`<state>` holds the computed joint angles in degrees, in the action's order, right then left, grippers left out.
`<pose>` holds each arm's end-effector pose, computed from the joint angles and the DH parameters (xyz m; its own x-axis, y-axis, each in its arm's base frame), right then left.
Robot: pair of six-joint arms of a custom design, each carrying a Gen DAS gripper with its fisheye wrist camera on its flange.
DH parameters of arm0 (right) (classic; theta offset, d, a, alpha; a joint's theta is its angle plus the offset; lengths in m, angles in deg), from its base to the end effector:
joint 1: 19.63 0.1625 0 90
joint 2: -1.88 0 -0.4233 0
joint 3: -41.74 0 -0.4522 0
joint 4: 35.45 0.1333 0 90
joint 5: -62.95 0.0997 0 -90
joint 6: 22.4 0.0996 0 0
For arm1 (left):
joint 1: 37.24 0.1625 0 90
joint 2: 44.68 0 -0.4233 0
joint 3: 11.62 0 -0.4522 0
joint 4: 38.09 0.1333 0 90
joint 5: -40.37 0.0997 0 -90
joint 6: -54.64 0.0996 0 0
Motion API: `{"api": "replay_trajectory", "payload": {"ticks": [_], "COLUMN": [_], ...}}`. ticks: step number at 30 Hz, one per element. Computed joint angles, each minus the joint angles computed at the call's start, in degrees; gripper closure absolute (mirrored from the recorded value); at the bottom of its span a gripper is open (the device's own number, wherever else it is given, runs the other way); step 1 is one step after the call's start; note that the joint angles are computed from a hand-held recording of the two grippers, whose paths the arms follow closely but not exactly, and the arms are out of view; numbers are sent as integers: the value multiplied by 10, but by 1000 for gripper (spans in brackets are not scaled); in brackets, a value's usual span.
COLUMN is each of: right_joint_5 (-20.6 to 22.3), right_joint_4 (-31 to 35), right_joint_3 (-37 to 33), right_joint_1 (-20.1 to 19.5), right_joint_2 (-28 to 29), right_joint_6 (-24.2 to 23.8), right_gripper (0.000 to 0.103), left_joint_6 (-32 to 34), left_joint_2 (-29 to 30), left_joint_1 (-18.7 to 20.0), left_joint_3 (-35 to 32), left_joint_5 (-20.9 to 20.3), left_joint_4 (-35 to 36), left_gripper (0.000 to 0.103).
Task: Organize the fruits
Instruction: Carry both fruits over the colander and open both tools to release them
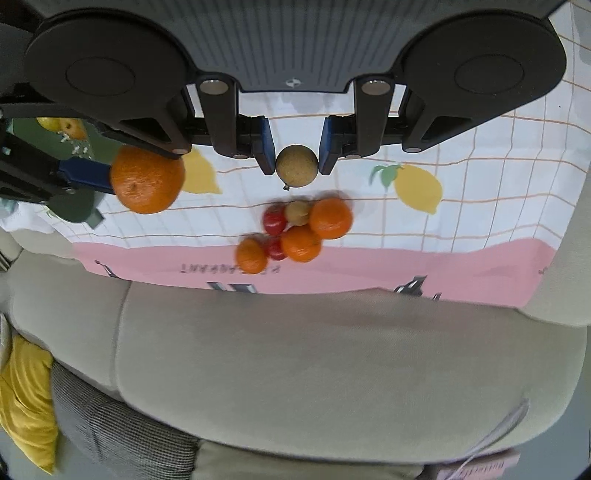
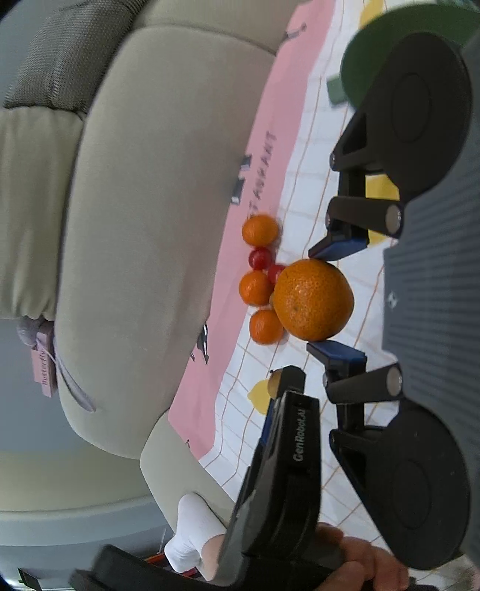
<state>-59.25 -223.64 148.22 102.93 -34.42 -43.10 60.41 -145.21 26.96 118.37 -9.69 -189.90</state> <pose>0.4024 -0.4811 -0.0399 -0.6252 -0.4917 0.6061 -0.7442 0.6096 -0.2730 -0.0146 -0.4833 0.3451 -0.7986 0.1008 -0.5934 0.4502 0.7543 -0.4779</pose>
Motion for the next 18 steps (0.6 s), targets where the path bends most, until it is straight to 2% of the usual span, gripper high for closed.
{"api": "replay_trajectory", "payload": {"ticks": [9, 14, 18], "right_joint_5": [-44, -72, -96], "right_joint_4": [-49, -68, -79], "right_joint_3": [84, 126, 152], "right_joint_1": [0, -10, -21], "right_joint_2": [-80, -121, -150], "right_joint_6": [-51, -69, -76], "right_gripper": [58, 58, 58], "left_joint_6": [-79, -113, -109], "left_joint_2": [-9, 9, 34], "left_joint_1": [-88, -127, -151], "left_joint_3": [29, 33, 33], "left_joint_5": [27, 15, -7], "left_joint_4": [45, 52, 50], "left_gripper": [75, 75, 75]}}
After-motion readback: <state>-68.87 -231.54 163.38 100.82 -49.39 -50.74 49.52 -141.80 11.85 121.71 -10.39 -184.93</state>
